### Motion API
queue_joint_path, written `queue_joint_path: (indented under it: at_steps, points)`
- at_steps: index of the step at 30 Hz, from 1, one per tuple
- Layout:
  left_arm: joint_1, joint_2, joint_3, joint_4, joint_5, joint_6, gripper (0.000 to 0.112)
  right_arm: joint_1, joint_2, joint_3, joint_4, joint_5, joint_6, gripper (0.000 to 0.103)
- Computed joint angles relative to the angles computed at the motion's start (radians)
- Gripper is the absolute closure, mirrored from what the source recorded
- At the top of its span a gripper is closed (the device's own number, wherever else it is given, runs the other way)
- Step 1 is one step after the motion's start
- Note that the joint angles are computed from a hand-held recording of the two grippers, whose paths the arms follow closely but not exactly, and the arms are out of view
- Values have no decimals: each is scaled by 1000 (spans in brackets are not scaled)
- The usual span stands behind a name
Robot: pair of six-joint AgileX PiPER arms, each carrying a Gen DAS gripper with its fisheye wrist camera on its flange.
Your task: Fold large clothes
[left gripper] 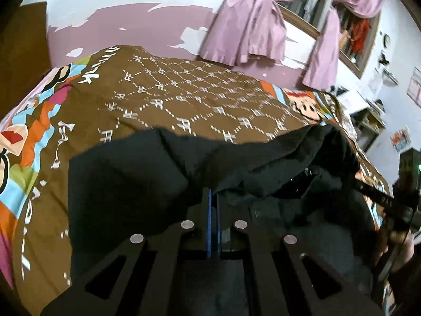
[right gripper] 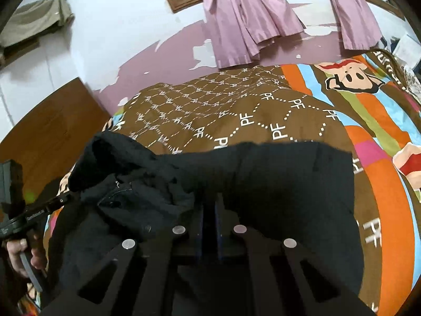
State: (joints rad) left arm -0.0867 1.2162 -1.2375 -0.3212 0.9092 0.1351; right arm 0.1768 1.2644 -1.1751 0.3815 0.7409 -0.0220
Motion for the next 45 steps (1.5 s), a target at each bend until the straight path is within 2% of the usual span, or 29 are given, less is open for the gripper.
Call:
queue_joint_path:
  at_steps: [5,11,13,19,23,26,30,33,36,40,42,45]
  points:
    - [-47,-64,101,69,12,-33,111,27,-68,86,-54,5,21,98]
    - [-148,-21,144,233,-31,-207,112,71,-52,141,-150,-22,143,98]
    - [-145,-23,146,238,-33,-202,112,74,-68,150,-150,-31,149,98]
    - [-152,-31,150,257,-35,-205,112,49,-171,151,-139,15,120,95]
    - [-154,-31,151,262,-33,-206,112,88,-223,126,-218,-25,178,94]
    - [-162,-30,150,271,-32,-213,112,137,-124,19,-250,-9,202,94]
    - [-146,-32,147,240,-28,-173,112,150,92,-142,-208,74,219,94]
    - [-74,-61,155,97,-14,-21,111,124,198,-188,-135,165,209,94]
    - [9,-147,194,-53,-13,130,111,125,209,-135,-128,155,186,98]
    - [150,-209,207,-296,38,314,111,90,200,-53,-16,136,99,99]
    - [114,-165,154,-294,40,277,111,85,194,-36,-5,124,91,99]
    - [-35,-49,28,-131,33,113,111,112,198,-38,-47,113,130,99]
